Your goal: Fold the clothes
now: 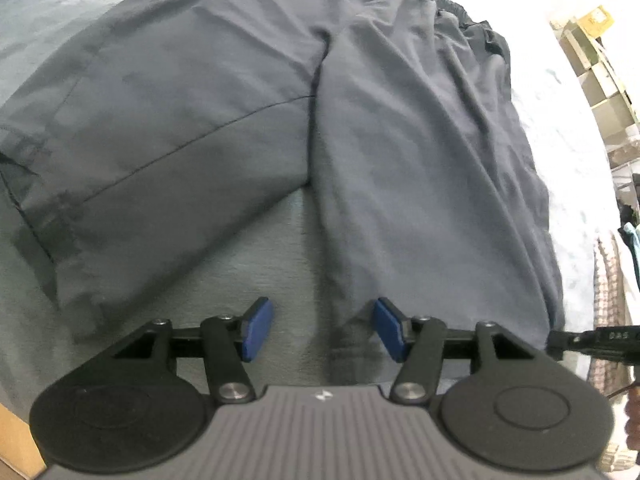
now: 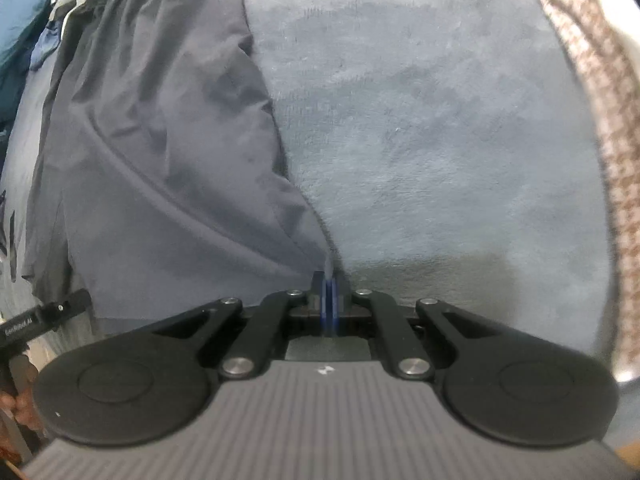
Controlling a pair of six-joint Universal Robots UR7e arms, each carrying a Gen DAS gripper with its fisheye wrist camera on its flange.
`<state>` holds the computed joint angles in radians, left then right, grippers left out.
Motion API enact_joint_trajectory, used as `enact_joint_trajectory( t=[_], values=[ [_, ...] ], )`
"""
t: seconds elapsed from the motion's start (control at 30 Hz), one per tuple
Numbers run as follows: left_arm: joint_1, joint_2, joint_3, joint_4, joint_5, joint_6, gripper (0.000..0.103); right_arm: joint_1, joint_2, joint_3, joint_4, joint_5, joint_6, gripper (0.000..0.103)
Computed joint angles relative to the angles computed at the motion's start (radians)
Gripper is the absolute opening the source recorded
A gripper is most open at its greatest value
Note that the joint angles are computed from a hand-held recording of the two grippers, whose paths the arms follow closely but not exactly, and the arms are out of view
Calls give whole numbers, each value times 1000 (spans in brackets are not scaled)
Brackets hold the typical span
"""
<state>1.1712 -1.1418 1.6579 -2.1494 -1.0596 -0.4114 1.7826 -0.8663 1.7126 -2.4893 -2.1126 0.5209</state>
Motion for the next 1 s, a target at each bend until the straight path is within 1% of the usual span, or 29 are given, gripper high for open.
enact_joint_trajectory(
  t=[0.03, 0.13, 0.2, 0.23, 0.27, 0.3, 0.33, 0.4, 0.5, 0.53, 0.63, 0.77, 0.87, 0.93, 1.0],
  values=[
    [0, 0, 6, -12, -2, -5, 57, -1, 3, 1, -7, 6, 10, 4],
    [1, 16, 21, -51, 6, -6, 50, -2, 6, 8, -29, 17, 25, 5],
    [-4, 26, 33, -78, 18, 0, 29, -4, 7, 16, -43, 24, 31, 6],
    [-3, 28, 37, -90, 12, 6, 21, -4, 7, 18, -46, 26, 28, 6],
    [-3, 29, 41, -100, 6, 5, 6, -4, 8, 20, -48, 29, 25, 6],
    [-4, 27, 45, -107, 2, -4, 3, -3, 8, 21, -48, 30, 21, 6],
    [-5, 24, 47, -113, -7, -14, 2, 1, 8, 18, -39, 25, 15, 3],
    [-14, 9, 47, -116, -31, -30, 2, 15, 2, 6, -3, 9, 14, 1],
    [-33, -31, 41, -97, -116, -56, 2, 52, -38, 4, 31, -35, 22, 1],
    [-38, -44, 42, -93, -143, -62, 2, 62, -57, 8, 38, -47, 35, 1],
    [-46, -56, 46, -66, -191, -80, 2, 90, -107, 22, 94, -87, 74, 1],
    [-34, -24, 45, -20, -221, -104, 2, 116, -102, 24, 182, -122, 135, 1],
    [-35, 0, 43, -11, -220, -86, 2, 104, -85, 5, 223, -147, 122, 1],
    [-27, 18, 41, 1, -234, -92, 2, 94, -81, 6, 246, -163, 122, 1],
    [-28, 33, 44, 16, -228, -81, 2, 79, -74, 3, 270, -176, 124, 1]
  ],
)
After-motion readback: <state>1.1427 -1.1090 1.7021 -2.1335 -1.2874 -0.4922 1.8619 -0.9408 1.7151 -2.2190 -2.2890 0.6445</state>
